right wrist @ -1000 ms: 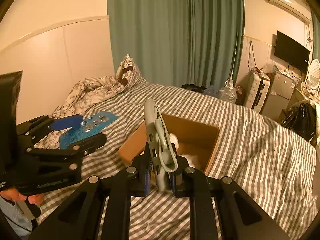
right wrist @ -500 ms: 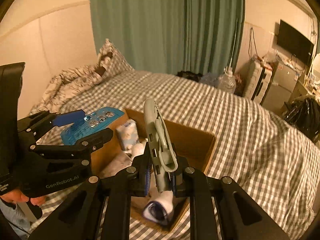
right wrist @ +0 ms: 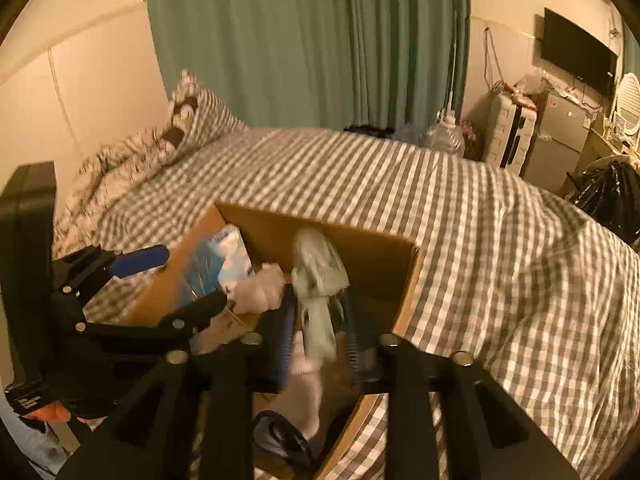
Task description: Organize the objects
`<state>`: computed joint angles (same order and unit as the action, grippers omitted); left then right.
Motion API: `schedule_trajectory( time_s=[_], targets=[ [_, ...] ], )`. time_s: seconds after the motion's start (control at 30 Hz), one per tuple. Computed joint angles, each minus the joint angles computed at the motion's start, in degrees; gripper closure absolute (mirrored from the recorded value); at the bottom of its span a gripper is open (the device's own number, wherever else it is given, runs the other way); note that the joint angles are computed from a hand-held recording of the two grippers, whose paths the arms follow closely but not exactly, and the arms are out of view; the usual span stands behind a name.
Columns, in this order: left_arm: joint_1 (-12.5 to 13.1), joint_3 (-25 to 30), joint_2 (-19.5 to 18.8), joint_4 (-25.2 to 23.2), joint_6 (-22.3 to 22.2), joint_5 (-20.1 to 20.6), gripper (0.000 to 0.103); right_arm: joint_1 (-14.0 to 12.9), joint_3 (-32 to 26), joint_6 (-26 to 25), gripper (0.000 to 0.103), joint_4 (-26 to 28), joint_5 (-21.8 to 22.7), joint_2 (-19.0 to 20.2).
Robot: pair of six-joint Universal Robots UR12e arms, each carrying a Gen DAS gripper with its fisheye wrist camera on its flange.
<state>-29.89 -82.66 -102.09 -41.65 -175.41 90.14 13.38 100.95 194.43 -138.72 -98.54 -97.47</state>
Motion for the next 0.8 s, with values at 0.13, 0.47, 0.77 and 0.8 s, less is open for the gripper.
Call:
schedule_trajectory(
  time_s=[0.13,0.47,0.77,0.8],
  targets=[
    [0.2,-0.2,1.5,1.9,-1.3,-0.6,0.009,1.2,-0.5,0.8,0.060,-1.0,-2.6,-1.3],
    [-0.1,-1.3,6.4,8.4,-3.5,0.9,0.000,7.0,-3.3,1.8,0.036,-1.2,-13.8,-4.6],
    [-0.1,-4.0,10.9,15.7,-2.7,0.1,0.000,15.3,-4.8,4.4,0.012,-1.3,-28.5,-6.2],
    [-0.1,-4.5,11.4,16.7,-2.6,0.2,0.000,16.1,-5.0,4.8,0.010,-1.0,-30.0,-6.2]
  ],
)
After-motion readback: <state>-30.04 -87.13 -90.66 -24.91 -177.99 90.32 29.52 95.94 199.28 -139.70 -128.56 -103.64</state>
